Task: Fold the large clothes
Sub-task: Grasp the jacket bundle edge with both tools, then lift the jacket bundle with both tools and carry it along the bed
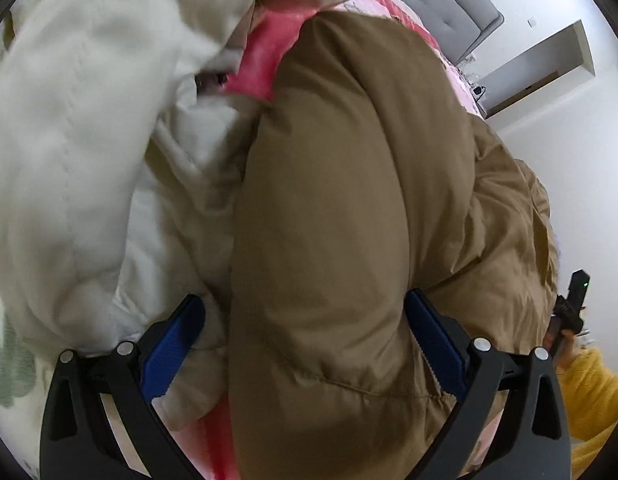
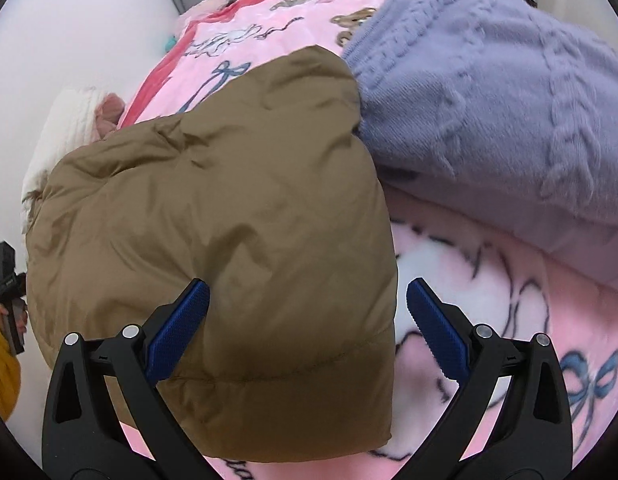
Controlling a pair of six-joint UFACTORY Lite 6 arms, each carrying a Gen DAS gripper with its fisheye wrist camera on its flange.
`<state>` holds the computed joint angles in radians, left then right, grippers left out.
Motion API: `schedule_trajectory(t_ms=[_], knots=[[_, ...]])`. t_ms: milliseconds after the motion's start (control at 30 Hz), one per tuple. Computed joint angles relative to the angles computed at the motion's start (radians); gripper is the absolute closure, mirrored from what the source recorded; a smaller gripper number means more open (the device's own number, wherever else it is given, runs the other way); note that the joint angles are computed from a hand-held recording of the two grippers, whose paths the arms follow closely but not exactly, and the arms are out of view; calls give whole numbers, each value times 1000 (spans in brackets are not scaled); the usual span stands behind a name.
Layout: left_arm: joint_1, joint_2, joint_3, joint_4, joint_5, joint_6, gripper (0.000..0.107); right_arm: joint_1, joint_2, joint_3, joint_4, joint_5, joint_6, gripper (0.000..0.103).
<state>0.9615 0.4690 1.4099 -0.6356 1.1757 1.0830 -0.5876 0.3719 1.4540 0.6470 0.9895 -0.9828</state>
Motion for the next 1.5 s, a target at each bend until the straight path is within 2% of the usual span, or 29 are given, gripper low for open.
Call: schedule_trajectory(t_ms=[67,133,233,300,400,500,700,900,1067,1133,1233,1267,1300,1333,1367,1400,1467,1500], knots=[[-15,2,2,15,18,-7,9,-9,1,-3,-3,12,-10,8],[-46,6,12,40,109,3,9,-9,-3,-7,-10,21,-10,8],[-91,-87,-74,62,85,77,9,-19,-2,2,-19,46,-26,8],[-87,-28,-27,54,93,42,9,-18,14,17,-29,58,-36,8],[-73,153,105,34,162,-59,8,-26,65,72,-58,107,-33,8],[-101,160,93,40,147,-51,8,-51,129,144,-72,180,-35,8],[-132,141,112,61,252,-5,9,-60,246,253,-115,269,-36,8],[-144,218,167,75,209,-37,8,-46,339,275,-81,282,-47,8],[-109,266,218,51,230,-33,8,-31,474,367,-43,331,-23,7],[-82,282,233,44,237,-22,8,-18,452,334,-42,302,-15,7],[-61,247,170,11,188,-5,8,-8,356,204,-10,230,-15,7],[-61,223,143,7,164,-13,8,-7,321,164,1,219,-24,12],[-64,214,136,11,155,-20,8,-11,295,138,39,251,-63,24],[-64,198,120,12,144,-31,8,-11,266,114,54,252,-66,51],[-63,169,91,16,126,-40,11,-1,229,89,50,237,-60,61],[-55,130,58,15,122,-37,16,9,194,72,39,231,-54,67],[-39,45,-7,1,116,-25,54,14,163,67,23,237,-22,80],[-37,-12,-38,-1,93,-42,63,1,141,66,35,256,-10,82]])
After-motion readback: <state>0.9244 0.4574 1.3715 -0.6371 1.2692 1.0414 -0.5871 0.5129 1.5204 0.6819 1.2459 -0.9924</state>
